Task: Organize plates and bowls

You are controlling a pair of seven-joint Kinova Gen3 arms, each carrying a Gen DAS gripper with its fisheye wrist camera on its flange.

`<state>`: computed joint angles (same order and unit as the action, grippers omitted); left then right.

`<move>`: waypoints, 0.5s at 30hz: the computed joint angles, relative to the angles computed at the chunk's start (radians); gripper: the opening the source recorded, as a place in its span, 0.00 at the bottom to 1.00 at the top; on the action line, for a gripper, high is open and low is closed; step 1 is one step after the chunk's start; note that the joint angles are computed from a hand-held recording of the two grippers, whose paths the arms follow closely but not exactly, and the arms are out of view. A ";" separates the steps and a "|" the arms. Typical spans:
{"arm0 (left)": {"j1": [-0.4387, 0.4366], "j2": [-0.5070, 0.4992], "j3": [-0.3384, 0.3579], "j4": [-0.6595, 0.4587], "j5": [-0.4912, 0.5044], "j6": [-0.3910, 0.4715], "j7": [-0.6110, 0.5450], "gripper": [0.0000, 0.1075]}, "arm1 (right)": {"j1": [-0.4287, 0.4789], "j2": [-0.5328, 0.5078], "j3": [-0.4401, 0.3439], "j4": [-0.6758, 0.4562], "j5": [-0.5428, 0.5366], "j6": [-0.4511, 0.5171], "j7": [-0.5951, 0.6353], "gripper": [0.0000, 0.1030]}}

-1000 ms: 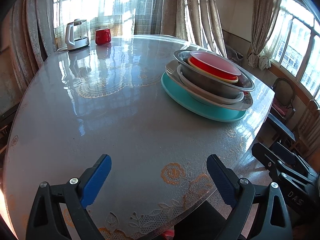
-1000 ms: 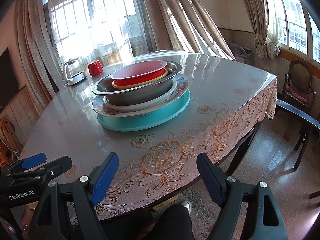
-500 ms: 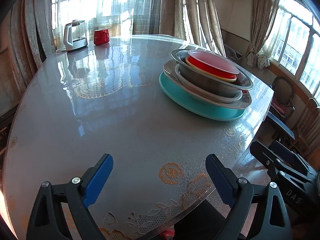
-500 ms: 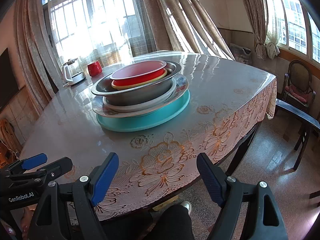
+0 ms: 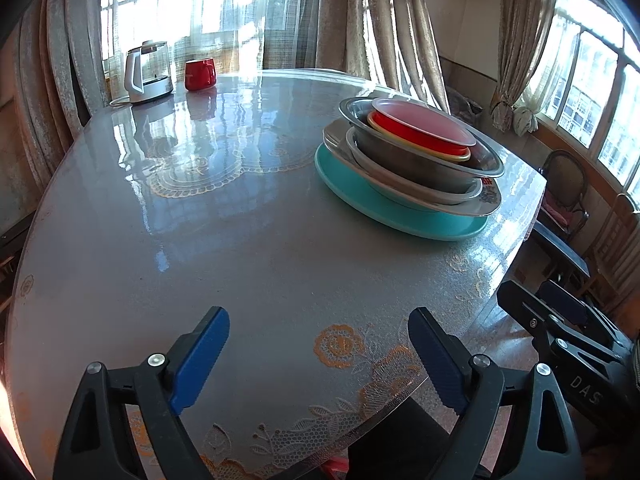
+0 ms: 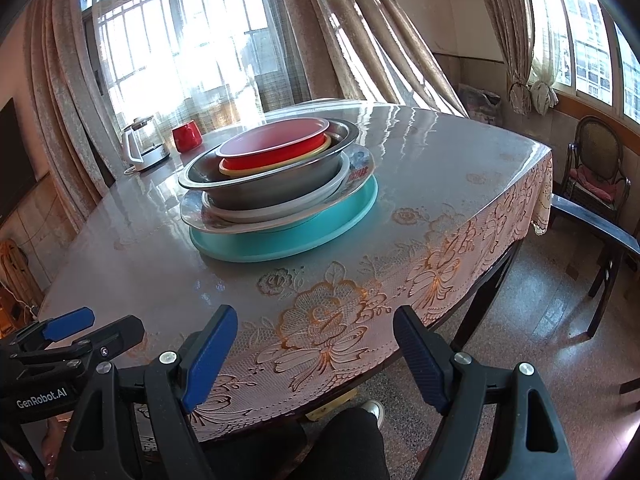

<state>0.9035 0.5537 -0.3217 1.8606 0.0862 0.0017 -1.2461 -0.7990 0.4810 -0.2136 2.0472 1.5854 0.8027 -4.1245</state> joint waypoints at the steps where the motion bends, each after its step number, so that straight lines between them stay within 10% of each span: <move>1: 0.001 0.000 0.000 0.000 0.000 0.000 -0.001 0.85 | 0.000 0.000 0.000 0.000 0.000 0.000 0.000 0.79; 15: -0.017 0.002 0.017 -0.009 -0.010 0.017 0.008 0.83 | 0.002 0.003 0.001 -0.003 -0.004 -0.005 0.008 0.79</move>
<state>0.8867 0.5553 -0.3042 1.8514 0.0763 0.0188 -1.2380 -0.7972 0.4840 -0.2130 2.0442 1.5813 0.7973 -4.1168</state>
